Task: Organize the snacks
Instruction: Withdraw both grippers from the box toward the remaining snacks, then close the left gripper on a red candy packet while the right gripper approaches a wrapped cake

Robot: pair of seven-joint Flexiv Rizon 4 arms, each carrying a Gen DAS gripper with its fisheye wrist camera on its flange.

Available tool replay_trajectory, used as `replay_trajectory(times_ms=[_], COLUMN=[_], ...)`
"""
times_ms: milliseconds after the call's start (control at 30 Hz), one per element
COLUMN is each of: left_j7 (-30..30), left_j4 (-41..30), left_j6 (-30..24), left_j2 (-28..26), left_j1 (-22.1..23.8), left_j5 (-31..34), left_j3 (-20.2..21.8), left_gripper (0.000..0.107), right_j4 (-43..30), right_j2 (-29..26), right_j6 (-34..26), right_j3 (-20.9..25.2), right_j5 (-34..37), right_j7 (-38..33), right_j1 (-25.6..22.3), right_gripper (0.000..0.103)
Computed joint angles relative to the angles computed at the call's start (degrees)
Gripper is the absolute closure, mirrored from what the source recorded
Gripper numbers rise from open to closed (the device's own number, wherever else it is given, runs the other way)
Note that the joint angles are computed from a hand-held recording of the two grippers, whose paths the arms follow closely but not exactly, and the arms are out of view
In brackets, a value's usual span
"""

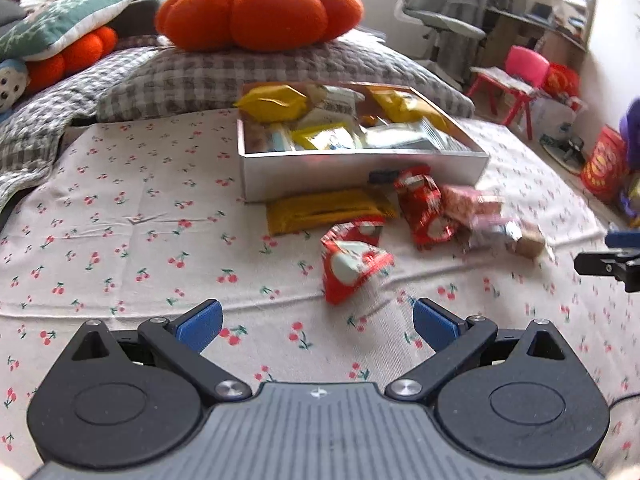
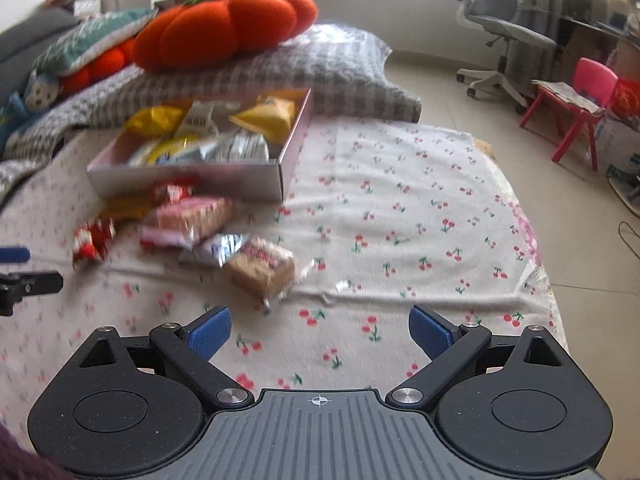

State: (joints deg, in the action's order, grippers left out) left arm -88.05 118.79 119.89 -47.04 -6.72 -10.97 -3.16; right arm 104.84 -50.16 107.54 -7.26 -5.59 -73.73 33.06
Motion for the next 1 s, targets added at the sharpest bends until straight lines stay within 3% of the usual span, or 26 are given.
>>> replay_trajectory(times_ms=[300, 367, 767, 1000], left_j7=[3.1, 2.6, 2.4, 2.9], left_j4=[-1.5, -1.4, -3.2, -5.0], left_j6=[-3.5, -1.9, 4.3, 3.5], left_j2=[-1.5, -2.0, -5.2, -5.8], left_j1=[-2.3, -1.8, 1.5, 0.8], left_j5=[-1.0, -0.7, 3.7, 2.4], left_j3=[1.4, 0.9, -1.4, -1.4], left_gripper=[0.004, 0.004, 0.004, 0.005], right_j4=[-1.5, -1.9, -6.5, -9.4], right_j2=[-1.8, -2.6, -6.7, -8.0], right_j6=[-3.8, -2.9, 0.9, -0.1], right_j3=[5.2, 5.9, 8.6, 8.1], right_j5=[-6.2, -6.5, -8.6, -8.5], right_j7=[-2.8, -2.8, -4.0, -3.2], right_j1=[-5.0, -5.7, -9.2, -8.5], right_gripper=[0.006, 0.0, 0.0, 0.0])
